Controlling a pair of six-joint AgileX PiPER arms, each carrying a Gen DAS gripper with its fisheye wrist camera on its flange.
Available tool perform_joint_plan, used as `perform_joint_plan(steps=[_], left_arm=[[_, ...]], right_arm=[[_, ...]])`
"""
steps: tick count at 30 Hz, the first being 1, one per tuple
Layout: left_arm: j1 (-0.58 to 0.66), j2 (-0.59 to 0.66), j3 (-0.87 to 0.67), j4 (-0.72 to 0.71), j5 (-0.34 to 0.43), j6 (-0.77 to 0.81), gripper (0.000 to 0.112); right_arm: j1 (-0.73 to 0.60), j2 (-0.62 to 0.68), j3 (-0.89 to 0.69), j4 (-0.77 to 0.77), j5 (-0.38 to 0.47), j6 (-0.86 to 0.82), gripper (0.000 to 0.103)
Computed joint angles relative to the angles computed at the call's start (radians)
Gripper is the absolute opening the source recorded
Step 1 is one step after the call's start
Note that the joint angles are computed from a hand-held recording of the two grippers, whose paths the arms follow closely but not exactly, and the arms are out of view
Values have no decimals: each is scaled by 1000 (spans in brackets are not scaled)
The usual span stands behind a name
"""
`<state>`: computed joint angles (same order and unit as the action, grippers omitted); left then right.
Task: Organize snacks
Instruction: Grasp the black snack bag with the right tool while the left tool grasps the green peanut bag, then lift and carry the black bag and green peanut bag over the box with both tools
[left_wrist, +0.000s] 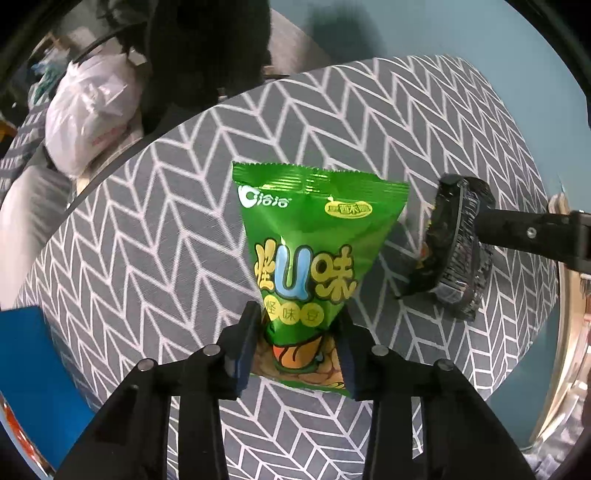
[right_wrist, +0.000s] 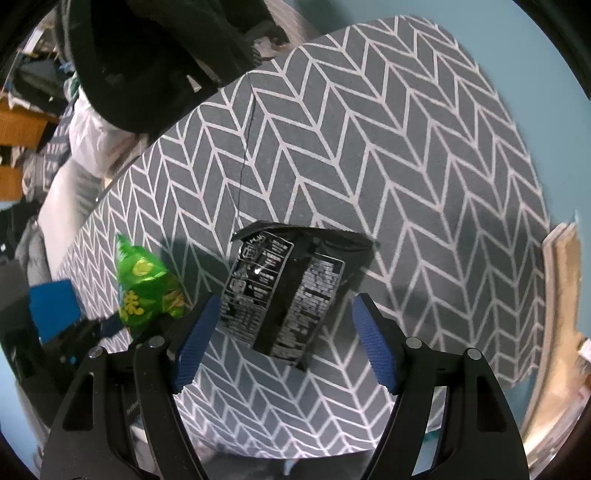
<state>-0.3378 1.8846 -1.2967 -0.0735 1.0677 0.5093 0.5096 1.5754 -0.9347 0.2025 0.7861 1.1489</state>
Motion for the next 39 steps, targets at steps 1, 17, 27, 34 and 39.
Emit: perform_joint_plan(steps=[1, 17, 27, 34, 39], left_arm=[[6, 2, -5, -1, 5, -4, 38], [109, 69, -95, 43, 60, -35, 58], [116, 190, -184, -4, 65, -64, 39], [131, 178, -174, 5, 47, -58, 33], [142, 128, -133, 36, 27, -39, 32]], right_arm=[[-3, 12, -5, 2, -7, 1, 74], [43, 301, -217, -39, 56, 61, 75], [197, 456, -426, -188, 206, 41, 71], [240, 439, -407, -192, 169, 21, 64], [261, 365, -321, -202, 138, 35, 64]])
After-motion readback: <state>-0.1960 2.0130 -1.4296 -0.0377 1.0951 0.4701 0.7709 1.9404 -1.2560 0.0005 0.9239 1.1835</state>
